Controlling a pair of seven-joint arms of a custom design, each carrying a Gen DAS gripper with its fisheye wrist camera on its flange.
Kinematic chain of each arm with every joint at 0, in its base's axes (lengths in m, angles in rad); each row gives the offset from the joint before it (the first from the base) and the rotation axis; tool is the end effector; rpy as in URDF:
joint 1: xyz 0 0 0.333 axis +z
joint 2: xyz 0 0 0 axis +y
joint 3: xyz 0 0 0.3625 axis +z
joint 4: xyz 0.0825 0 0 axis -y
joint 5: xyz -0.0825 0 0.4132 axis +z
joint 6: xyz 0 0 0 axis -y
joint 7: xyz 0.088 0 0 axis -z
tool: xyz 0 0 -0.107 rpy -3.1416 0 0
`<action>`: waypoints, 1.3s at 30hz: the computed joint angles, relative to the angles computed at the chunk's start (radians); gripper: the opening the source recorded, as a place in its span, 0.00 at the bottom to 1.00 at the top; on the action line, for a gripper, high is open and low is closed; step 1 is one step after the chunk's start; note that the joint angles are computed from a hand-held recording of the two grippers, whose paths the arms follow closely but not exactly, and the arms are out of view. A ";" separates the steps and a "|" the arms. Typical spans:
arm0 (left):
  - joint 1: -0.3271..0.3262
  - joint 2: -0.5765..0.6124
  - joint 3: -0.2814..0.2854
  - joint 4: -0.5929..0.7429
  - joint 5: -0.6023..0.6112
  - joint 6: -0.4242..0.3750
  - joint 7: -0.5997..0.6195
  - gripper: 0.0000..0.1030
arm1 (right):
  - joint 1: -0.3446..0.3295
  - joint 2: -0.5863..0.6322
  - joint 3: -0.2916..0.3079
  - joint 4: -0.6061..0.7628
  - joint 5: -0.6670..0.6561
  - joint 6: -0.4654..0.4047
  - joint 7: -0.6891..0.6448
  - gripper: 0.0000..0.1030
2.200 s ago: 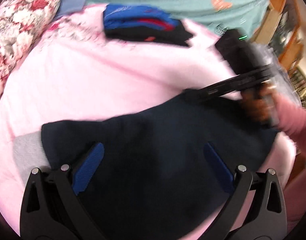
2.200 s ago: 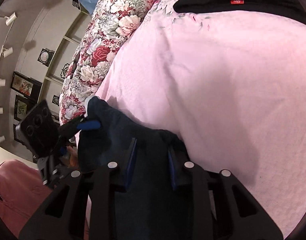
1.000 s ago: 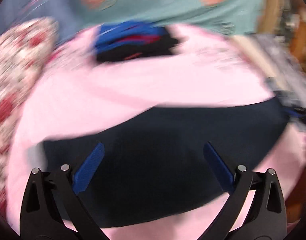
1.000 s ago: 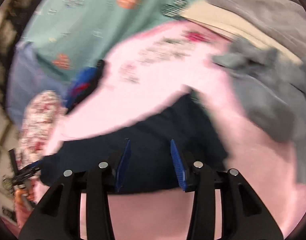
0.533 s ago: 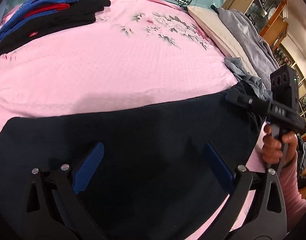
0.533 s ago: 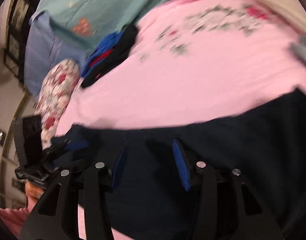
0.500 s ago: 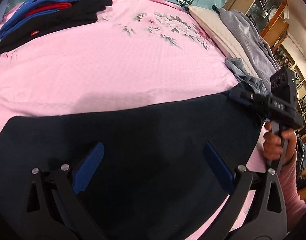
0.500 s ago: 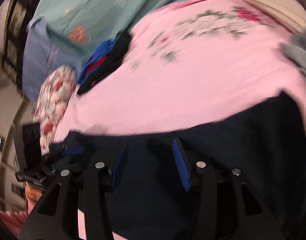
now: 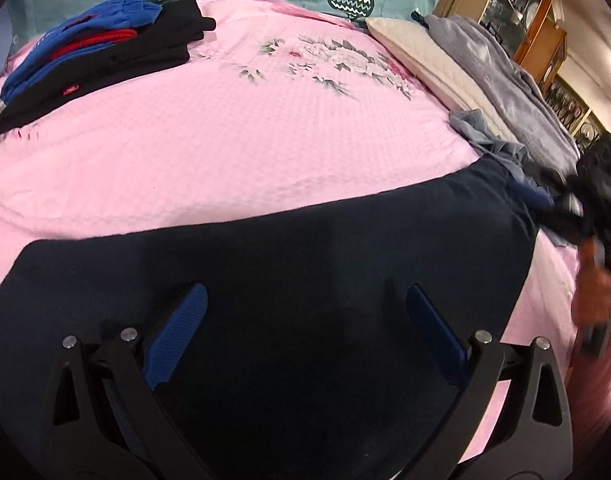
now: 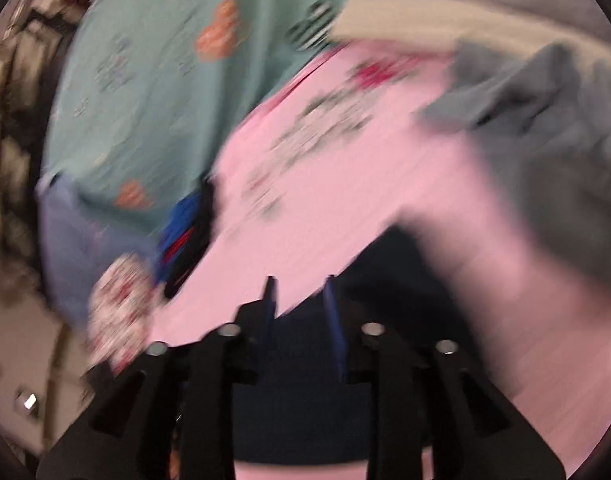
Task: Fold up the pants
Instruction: 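Smooth the folded sweatpants flat with both grippers and release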
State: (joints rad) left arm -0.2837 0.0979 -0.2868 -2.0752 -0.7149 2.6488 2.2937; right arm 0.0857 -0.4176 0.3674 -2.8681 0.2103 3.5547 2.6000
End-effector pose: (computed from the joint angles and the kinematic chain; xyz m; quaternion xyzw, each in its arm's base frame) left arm 0.5402 -0.3205 0.4613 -0.3865 0.8613 -0.3297 0.0058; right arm 0.3602 0.1534 0.4535 -0.3366 0.7854 -0.0794 0.5134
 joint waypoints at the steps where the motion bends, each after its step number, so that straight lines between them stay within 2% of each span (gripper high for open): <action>1: -0.003 0.001 0.001 -0.001 0.015 0.005 -0.009 0.98 | 0.076 0.022 -0.052 0.030 -0.083 -0.027 0.006 0.42; 2: -0.008 0.000 0.001 -0.003 0.036 0.014 -0.023 0.98 | 0.118 0.031 -0.070 0.066 -0.128 -0.102 -0.010 0.42; 3: -0.012 -0.001 0.002 -0.006 0.059 0.021 -0.036 0.98 | 0.124 0.038 -0.052 0.111 -0.189 -0.223 -0.002 0.42; 5: -0.015 -0.002 0.002 -0.009 0.083 0.027 -0.049 0.98 | 0.045 0.028 0.069 0.149 -0.146 -0.378 -0.036 0.40; 6: -0.013 -0.003 0.001 -0.009 0.081 0.024 -0.046 0.98 | -0.001 0.002 0.114 0.140 -0.173 -0.408 -0.012 0.39; 9: -0.019 -0.015 0.005 -0.022 0.125 0.035 -0.091 0.98 | -0.095 -0.147 0.181 0.062 -0.190 -0.486 0.113 0.29; 10: -0.028 -0.024 0.010 -0.035 0.180 0.049 -0.149 0.98 | -0.159 -0.216 0.232 0.049 -0.202 -0.560 0.179 0.26; 11: -0.049 -0.046 0.024 -0.058 0.214 0.056 -0.196 0.98 | -0.191 -0.268 0.253 0.041 -0.249 -0.631 0.256 0.22; 12: -0.035 -0.063 0.004 -0.070 0.179 0.047 -0.174 0.98 | -0.217 -0.286 0.281 0.038 -0.227 -0.646 0.264 0.23; 13: -0.033 -0.087 -0.002 -0.084 0.084 0.022 -0.089 0.98 | -0.230 -0.294 0.300 0.047 -0.238 -0.667 0.300 0.24; 14: -0.036 -0.118 -0.003 -0.102 -0.014 -0.014 0.010 0.98 | -0.251 -0.299 0.331 0.074 -0.260 -0.718 0.330 0.31; 15: -0.045 -0.142 0.000 -0.123 -0.053 -0.015 0.059 0.98 | -0.272 -0.298 0.366 0.115 -0.289 -0.780 0.353 0.40; 16: -0.053 -0.164 0.001 -0.150 -0.055 0.013 0.071 0.98 | -0.306 -0.285 0.408 0.157 -0.336 -0.791 0.364 0.43; 17: -0.055 -0.185 0.003 -0.182 -0.017 0.062 0.043 0.98 | -0.333 -0.270 0.442 0.175 -0.380 -0.750 0.372 0.46; 19: -0.041 -0.200 0.020 -0.210 0.064 0.079 -0.031 0.98 | -0.362 -0.207 0.466 0.210 -0.450 -0.681 0.353 0.50; 20: -0.022 -0.202 0.034 -0.218 0.114 0.056 -0.096 0.98 | -0.353 -0.159 0.453 0.228 -0.460 -0.686 0.342 0.50; 21: 0.000 -0.204 0.048 -0.229 0.111 0.029 -0.109 0.98 | -0.324 -0.115 0.422 0.228 -0.452 -0.676 0.336 0.52; 23: -0.005 -0.248 0.098 -0.264 0.014 0.006 -0.018 0.98 | -0.292 -0.113 0.377 0.184 -0.453 -0.594 0.361 0.52; 25: 0.035 -0.291 0.099 -0.303 0.095 0.016 -0.081 0.98 | -0.258 -0.137 0.339 0.133 -0.456 -0.525 0.395 0.52; 26: 0.091 -0.305 0.077 -0.329 0.210 0.051 -0.179 0.98 | -0.267 -0.131 0.341 0.134 -0.469 -0.508 0.412 0.52; 27: 0.113 -0.312 0.091 -0.351 0.255 0.077 -0.211 0.98 | -0.270 -0.125 0.337 0.132 -0.481 -0.496 0.423 0.52; 28: 0.099 -0.318 0.134 -0.347 0.230 0.048 -0.177 0.98 | -0.284 -0.114 0.344 0.144 -0.498 -0.497 0.434 0.52; 29: 0.095 -0.334 0.175 -0.336 0.176 -0.015 -0.110 0.98 | -0.279 -0.117 0.340 0.142 -0.510 -0.500 0.444 0.52; 31: 0.127 -0.369 0.171 -0.343 0.233 -0.019 -0.118 0.97 | -0.262 -0.128 0.329 0.137 -0.529 -0.505 0.467 0.52; 32: 0.143 -0.399 0.171 -0.352 0.255 0.012 -0.118 0.97 | -0.288 -0.107 0.348 0.164 -0.548 -0.507 0.483 0.52; 34: 0.143 -0.423 0.209 -0.338 0.217 0.053 -0.084 0.97 | -0.301 -0.096 0.353 0.170 -0.576 -0.491 0.511 0.53; 36: 0.199 -0.400 0.201 -0.305 0.256 0.073 -0.152 0.97 | -0.305 -0.095 0.349 0.166 -0.601 -0.475 0.537 0.53; 37: 0.249 -0.376 0.180 -0.282 0.321 0.074 -0.231 0.96 | -0.305 -0.097 0.345 0.160 -0.612 -0.462 0.551 0.53; 38: 0.290 -0.341 0.171 -0.249 0.377 0.063 -0.302 0.91 | -0.304 -0.097 0.340 0.157 -0.623 -0.453 0.563 0.53; 39: 0.298 -0.317 0.184 -0.226 0.385 0.038 -0.319 0.78 | -0.305 -0.098 0.338 0.153 -0.634 -0.441 0.577 0.53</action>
State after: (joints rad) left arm 0.0147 -0.2189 -0.1026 -2.3016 -0.3303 2.6872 1.9747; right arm -0.2197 -0.5156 0.7049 -2.7149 -0.4240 3.1137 3.1766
